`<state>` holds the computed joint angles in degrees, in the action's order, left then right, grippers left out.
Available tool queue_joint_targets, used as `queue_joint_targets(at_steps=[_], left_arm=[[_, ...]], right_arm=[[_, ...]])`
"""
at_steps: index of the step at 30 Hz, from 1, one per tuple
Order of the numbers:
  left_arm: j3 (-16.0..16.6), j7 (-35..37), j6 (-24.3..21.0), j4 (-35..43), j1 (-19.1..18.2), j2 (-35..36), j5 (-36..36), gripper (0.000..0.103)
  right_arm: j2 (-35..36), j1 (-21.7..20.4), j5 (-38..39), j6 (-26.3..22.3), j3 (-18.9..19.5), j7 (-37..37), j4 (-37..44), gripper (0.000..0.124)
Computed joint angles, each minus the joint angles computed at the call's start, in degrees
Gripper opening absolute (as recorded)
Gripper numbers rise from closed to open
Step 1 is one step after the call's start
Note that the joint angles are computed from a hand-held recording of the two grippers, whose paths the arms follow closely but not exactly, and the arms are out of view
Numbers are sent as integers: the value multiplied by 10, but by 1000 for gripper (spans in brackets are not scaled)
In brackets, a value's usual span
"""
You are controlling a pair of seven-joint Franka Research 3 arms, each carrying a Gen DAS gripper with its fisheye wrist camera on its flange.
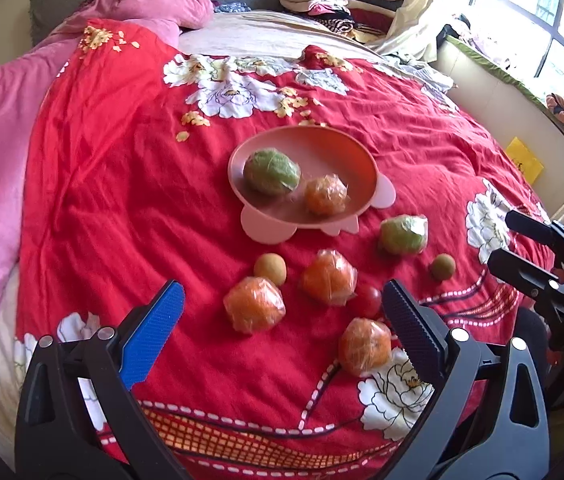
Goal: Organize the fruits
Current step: 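Withdraw both tools from the bowl toward the remaining fruits, then grasp a wrapped orange with the left tool while the right tool grasps a green wrapped fruit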
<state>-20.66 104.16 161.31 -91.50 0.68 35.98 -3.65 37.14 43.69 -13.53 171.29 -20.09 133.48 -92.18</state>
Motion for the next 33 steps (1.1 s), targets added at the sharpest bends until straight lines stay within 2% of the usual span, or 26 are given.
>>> queue_joint_targets(at_steps=[11,22,27,33], left_arm=[[-14,21,13,-49,9,-22,-5,93],[-25,39,0,-74,10,-30,-17,93],[-18,37,-1,-78,0,-31,-17,93],[-12,32,0,-78,-10,-26,-12,93]], right_arm=[[-11,1,-6,-10,8,-2,-22,97],[-21,-3,-9,-6,17,4,-46,98],[-23,-3,-5,2,18,2,-52,98],[-23,-23,19,10,40,-28,-53,98]])
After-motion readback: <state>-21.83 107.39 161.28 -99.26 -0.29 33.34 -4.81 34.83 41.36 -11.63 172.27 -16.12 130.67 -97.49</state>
